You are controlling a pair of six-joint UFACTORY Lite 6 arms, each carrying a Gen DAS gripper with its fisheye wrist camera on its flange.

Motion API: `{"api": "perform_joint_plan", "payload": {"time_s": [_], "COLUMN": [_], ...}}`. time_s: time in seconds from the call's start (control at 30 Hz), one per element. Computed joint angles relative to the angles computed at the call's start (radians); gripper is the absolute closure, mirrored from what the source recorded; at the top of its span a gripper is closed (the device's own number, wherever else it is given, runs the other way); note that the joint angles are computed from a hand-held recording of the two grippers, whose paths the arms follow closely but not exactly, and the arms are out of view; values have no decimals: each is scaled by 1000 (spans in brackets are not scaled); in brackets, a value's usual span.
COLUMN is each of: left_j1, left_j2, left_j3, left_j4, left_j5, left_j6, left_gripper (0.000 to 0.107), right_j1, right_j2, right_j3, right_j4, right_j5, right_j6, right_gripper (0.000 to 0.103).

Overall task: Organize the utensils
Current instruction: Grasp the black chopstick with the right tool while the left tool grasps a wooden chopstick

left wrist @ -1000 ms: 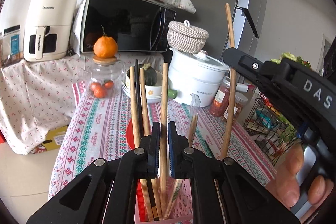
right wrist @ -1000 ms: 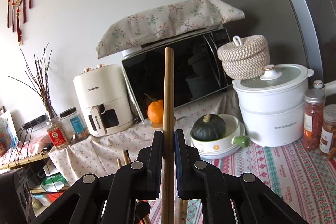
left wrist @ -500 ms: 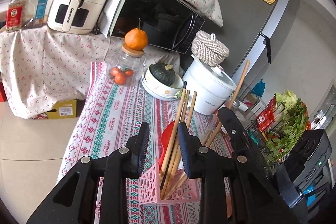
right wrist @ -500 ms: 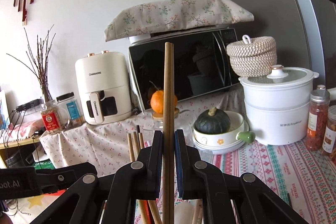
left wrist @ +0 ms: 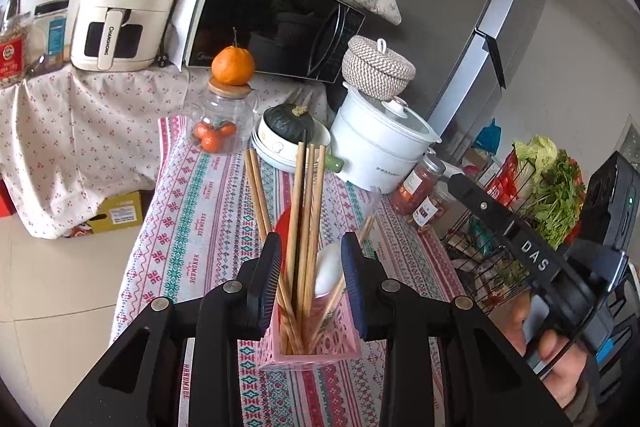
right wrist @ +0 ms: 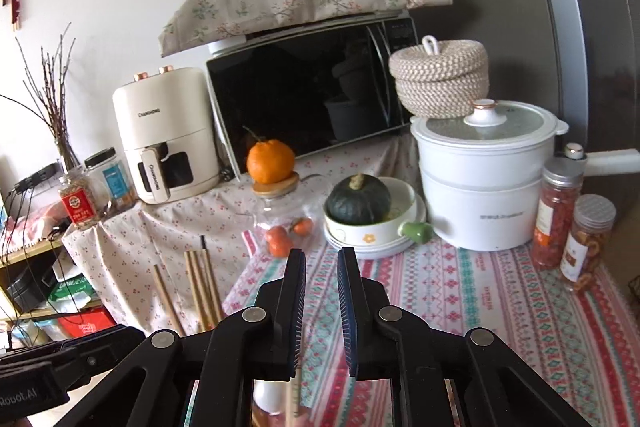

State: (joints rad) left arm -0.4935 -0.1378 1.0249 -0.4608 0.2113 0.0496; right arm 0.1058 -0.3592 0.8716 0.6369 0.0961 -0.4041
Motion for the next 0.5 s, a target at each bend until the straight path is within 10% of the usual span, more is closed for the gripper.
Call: {"api": "perform_joint_plan", "payload": {"time_s": [0.23,0.5], "left_j1": [-141,-339], "left_j2": [34,179], "left_j3": [22,104], "left_j4": [477,880], "left_j5": [21,139], "left_j6": [-473,-908], "left_gripper": [70,66], "right_j1": [-316,-469], "right_j2": [33,345], "right_j3": [87,100], "right_j4": [-119,-160], "right_j5": [430,511], "right_j6": [-77,-102], "right_gripper": [66,66]}}
